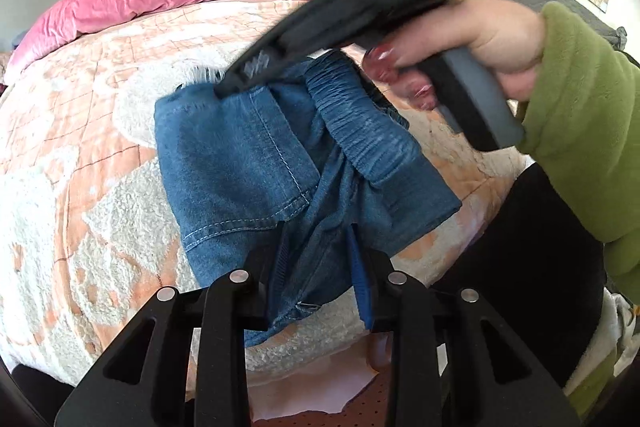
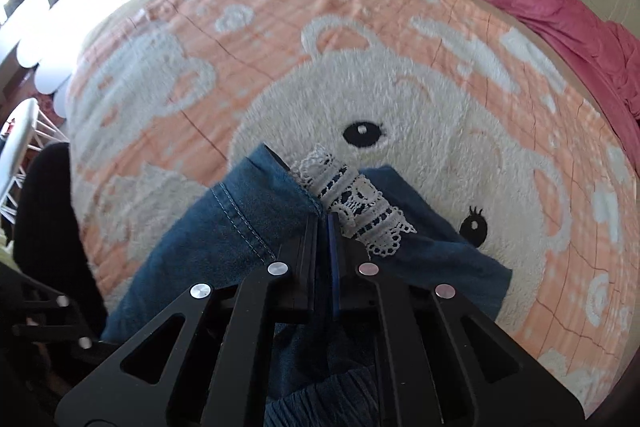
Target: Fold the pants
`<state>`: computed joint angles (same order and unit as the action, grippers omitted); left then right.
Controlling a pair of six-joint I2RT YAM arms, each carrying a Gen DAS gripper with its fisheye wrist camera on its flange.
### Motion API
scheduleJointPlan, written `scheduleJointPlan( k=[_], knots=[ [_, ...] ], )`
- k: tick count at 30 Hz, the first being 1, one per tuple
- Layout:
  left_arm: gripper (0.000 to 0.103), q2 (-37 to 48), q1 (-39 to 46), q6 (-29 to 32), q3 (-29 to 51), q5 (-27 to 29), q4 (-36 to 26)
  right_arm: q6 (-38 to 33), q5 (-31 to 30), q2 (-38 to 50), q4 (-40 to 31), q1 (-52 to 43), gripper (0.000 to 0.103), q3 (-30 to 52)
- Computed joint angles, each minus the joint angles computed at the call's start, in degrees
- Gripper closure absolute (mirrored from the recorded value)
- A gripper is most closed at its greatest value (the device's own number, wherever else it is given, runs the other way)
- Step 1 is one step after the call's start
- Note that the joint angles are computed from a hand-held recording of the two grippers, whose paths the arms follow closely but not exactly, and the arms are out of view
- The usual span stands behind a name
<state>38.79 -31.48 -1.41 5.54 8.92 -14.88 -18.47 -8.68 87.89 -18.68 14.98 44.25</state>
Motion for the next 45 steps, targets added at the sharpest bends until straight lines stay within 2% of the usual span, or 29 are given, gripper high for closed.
scheduleJointPlan(
  k=[6,7,9,10,11,13,14,16,20,24,26,32,35,38,41,45],
  knots=[
    [0.074,1.76,-0.78,-0.88,0.23,-0.28,1.28,1.84,-0.02,-1.05,3.28,-0.29,0.101,-2.43],
    [0.074,3.76,-2.29,-1.88,0.16,-1.33,3.41,2.31,-0.87,-1.85,2.98,-0.87,0.100,-2.55],
    [0.074,4.51,-3.08,-2.35,0.28,-1.95,4.03,4.36,-4.38,-4.71,1.55,-3.12,0.094,-2.80],
    [0.074,5.04,-3.60,-2.77,0.24,-2.29,4.61,5.10,-5.42,-6.46,1.19,-4.10,0.086,-3.12],
    [0.073,4.33,-3.60,-2.80,0.65,-2.33,3.50,5.47,-5.67,-9.12,1.03,-4.85,0.080,-3.89],
    [0.073,4.33,-3.48,-2.68,0.67,-2.20,3.46,5.09,-5.57,-14.54,-0.05,-5.88,0.076,-5.45],
    [0.072,4.33,-3.52,-2.75,0.65,-2.25,3.48,4.89,-5.75,-16.16,-0.73,-6.53,0.069,-5.83],
    [0.072,4.40,-3.40,-2.62,0.74,-2.17,3.43,4.58,-5.96,-19.71,-2.43,-7.77,0.063,-6.90],
    [0.067,3.98,-4.82,-3.27,0.64,-3.26,3.18,4.80,-9.34,-26.71,-6.38,-11.98,0.059,-9.93],
    [0.061,2.27,-8.54,-5.47,0.12,-6.05,2.15,5.11,-9.85,-33.33,-8.64,-14.22,0.057,-13.48],
    [0.059,1.50,-9.59,-6.28,0.10,-6.83,1.38,5.56,-9.99,-36.04,-9.45,-15.19,0.050,-14.98],
    [0.049,-2.23,-11.69,-7.73,0.26,-8.30,-2.66,6.83,-10.48,-41.70,-11.48,-15.45,0.049,-18.67],
    [0.047,-5.14,-12.82,-8.76,-0.03,-9.07,-5.40,7.70,-7.36,-41.94,-11.23,-13.49,0.049,-20.33],
    [0.046,-10.18,-12.58,-9.14,0.95,-8.72,-11.38,8.61,-4.06,-38.84,-9.67,-12.09,0.049,-21.86],
    [0.045,-13.61,-11.60,-9.09,1.46,-8.23,-15.23,9.55,-6.76,-35.67,-7.13,-14.90,0.049,-23.33],
    [0.040,-17.93,-10.09,-8.78,2.73,-7.65,-20.16,9.22,-10.67,-37.64,-6.80,-18.31,0.048,-24.65]
  ],
)
